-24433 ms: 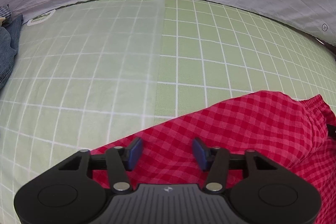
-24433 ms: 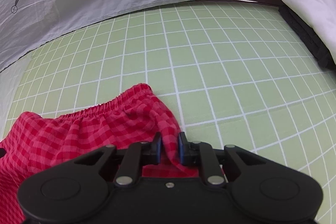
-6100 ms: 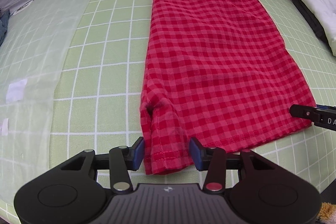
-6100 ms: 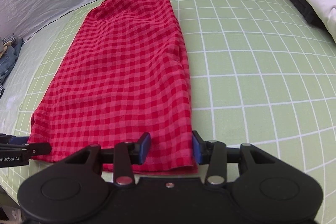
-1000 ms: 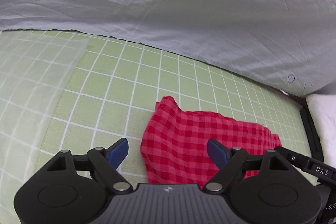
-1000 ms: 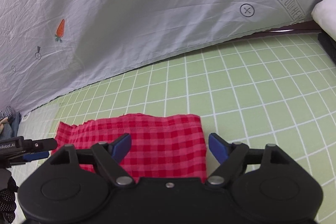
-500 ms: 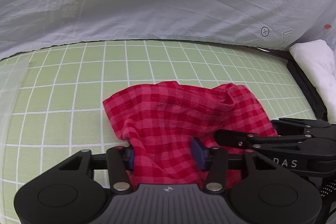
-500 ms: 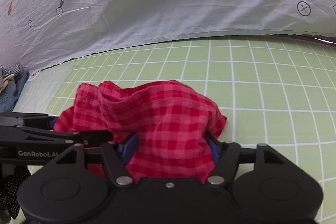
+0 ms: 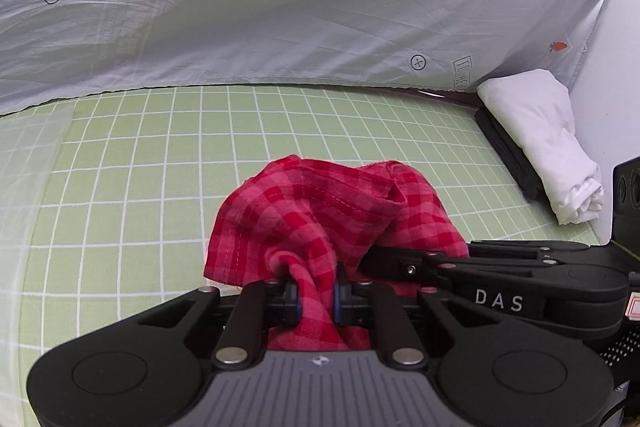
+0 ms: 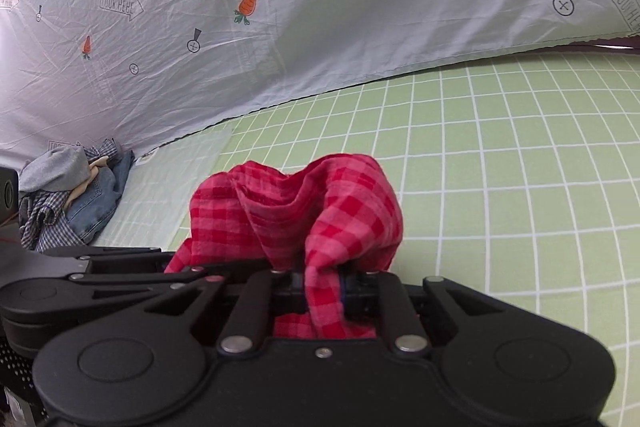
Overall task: Fold clothes
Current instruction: 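Lift the folded shorts with both grippers and carry them toward the white stack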
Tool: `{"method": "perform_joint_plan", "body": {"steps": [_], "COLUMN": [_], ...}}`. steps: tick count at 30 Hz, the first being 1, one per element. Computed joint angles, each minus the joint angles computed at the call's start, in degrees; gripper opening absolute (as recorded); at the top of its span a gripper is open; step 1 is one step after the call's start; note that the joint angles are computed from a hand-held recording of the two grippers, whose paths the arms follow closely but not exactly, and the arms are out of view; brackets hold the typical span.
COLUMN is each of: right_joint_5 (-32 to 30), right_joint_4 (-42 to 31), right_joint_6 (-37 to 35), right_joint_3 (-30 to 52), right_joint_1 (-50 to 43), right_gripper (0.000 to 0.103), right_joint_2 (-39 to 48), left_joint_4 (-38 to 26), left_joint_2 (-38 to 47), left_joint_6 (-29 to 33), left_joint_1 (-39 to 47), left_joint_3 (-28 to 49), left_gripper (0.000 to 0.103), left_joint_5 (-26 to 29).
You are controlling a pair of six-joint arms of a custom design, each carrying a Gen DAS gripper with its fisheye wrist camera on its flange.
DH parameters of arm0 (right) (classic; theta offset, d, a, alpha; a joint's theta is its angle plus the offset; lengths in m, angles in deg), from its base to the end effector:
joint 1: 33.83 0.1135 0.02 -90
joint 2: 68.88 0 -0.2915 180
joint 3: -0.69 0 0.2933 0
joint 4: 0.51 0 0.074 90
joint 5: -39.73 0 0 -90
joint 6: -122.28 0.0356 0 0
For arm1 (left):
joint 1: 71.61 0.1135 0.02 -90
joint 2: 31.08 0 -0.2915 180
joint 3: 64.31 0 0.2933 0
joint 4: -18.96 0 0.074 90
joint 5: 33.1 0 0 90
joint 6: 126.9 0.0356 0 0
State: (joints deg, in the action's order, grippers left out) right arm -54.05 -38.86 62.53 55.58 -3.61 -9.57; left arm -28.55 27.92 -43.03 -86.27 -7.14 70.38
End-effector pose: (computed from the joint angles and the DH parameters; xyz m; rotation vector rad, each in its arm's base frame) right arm 0.2097 0.1249 0.2672 -0.0339 2.3944 0.5954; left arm 0.2241 -0.0672 0.2716 0.2890 2.4334 -0.4482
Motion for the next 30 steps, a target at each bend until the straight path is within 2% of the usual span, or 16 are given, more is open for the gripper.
{"method": "perform_joint_plan", "body": {"steps": [5, 8, 13, 19, 24, 30], "right_joint_5": [6.32, 13.59, 26.98, 35.99, 37.14, 35.63], "right_joint_4": [-11.24, -19.5, -32.49, -45.94, -55.11, -59.27], "right_joint_6": [2.11, 8.17, 30.41, 53.71, 71.25, 78.02], "right_joint_3": [-1.84, -2.01, -2.05, 1.76, 4.58, 5.97], "right_joint_1": [6.98, 15.49, 35.48, 53.66, 65.07, 71.72], "right_gripper": [0.013, 0.014, 0.014, 0.014, 0.014, 0.014], "right_joint_2": [-11.44, -17.52, -22.27, -17.9, -13.49, -10.5], "left_joint_4": [-5.4, -8.28, -14.47, -17.63, -19.9, -20.04], "left_joint_2": [-10.55, -15.71, -20.75, -24.58, -28.12, -28.03], "left_joint_6": [-8.56, -13.35, -15.11, -15.6, -19.08, -23.8], "left_joint_1": [-9.47, -17.03, -27.51, -29.63, -35.34, -40.99], "left_joint_3": [-4.13, -6.85, -8.31, -10.1, -11.28, -12.04], "left_gripper": [0.013, 0.014, 0.014, 0.014, 0.014, 0.014], "left_joint_5": [-5.53, -8.7, -12.36, -8.49, -9.66, -11.99]}}
